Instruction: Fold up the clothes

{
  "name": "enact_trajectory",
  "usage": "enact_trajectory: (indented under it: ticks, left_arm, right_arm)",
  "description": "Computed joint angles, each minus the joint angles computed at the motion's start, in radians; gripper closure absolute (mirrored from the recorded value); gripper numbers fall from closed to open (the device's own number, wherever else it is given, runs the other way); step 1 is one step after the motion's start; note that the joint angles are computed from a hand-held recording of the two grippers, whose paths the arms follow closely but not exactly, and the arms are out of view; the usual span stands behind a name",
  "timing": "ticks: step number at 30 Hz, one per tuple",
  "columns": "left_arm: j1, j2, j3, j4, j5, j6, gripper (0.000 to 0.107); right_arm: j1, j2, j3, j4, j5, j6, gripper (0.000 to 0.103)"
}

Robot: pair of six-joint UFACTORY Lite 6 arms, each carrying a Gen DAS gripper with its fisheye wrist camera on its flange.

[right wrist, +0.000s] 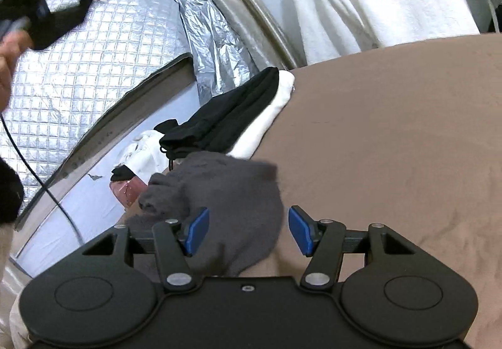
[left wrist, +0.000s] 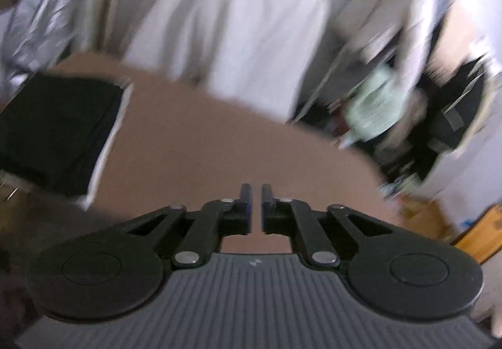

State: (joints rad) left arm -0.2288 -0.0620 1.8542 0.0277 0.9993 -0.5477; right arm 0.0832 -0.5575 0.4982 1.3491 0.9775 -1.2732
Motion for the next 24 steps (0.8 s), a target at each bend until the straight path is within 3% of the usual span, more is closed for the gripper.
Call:
enact_trajectory:
  ticks: [1, 2, 3, 6, 10, 12, 14, 18, 22, 23, 24]
  left_arm:
    - [-0.023, -0.041, -0.101, 0.070, -0.005, -0.044, 0.064]
    - [-0.053, -0.088, -0.203, 0.156, 0.012, -0.099, 0.043]
    - [-0.085, -0.135, -0.300, 0.236, 0.052, -0.156, 0.030]
    - [-0.113, -0.268, -0.575, 0.337, 0.149, -0.256, 0.028]
    - [0.055, -0.519, -0.877, 0.204, 0.111, -0.260, 0.026]
    - [0.169, -0.601, -0.937, 0.100, 0.054, -0.219, 0.017]
    - [0.178, -0.623, -0.944, 0.084, 0.024, -0.237, 0.007]
    - [0.164, -0.461, -0.932, -0.031, -0.035, -0.049, 0.004]
    - [0.057, -0.261, -0.917, 0.117, -0.142, -0.098, 0.004]
    - [0.072, -0.217, -0.927, 0.120, -0.195, -0.092, 0.006]
    - [0.089, -0.183, -0.940, 0.111, -0.244, -0.098, 0.020]
  right_arm:
    - [-0.003, 0.024, -0.004, 0.008, 0.002, -0.013, 0.040]
    - [-0.007, 0.049, -0.007, 0.015, 0.003, -0.026, 0.040]
    - [-0.010, 0.068, -0.013, 0.019, 0.002, -0.039, 0.040]
    - [-0.015, 0.082, -0.045, 0.014, -0.006, -0.071, 0.040]
    - [0.001, 0.098, -0.085, 0.029, -0.017, -0.110, 0.040]
    - [0.028, 0.122, -0.091, 0.046, -0.038, -0.123, 0.040]
    - [0.065, 0.142, -0.093, 0.064, -0.065, -0.126, 0.040]
    - [0.126, 0.164, -0.098, 0.093, -0.094, -0.129, 0.040]
    - [0.164, 0.163, -0.108, 0.101, -0.129, -0.125, 0.040]
    - [0.166, 0.166, -0.109, 0.104, -0.131, -0.125, 0.040]
    - [0.168, 0.170, -0.110, 0.108, -0.135, -0.125, 0.040]
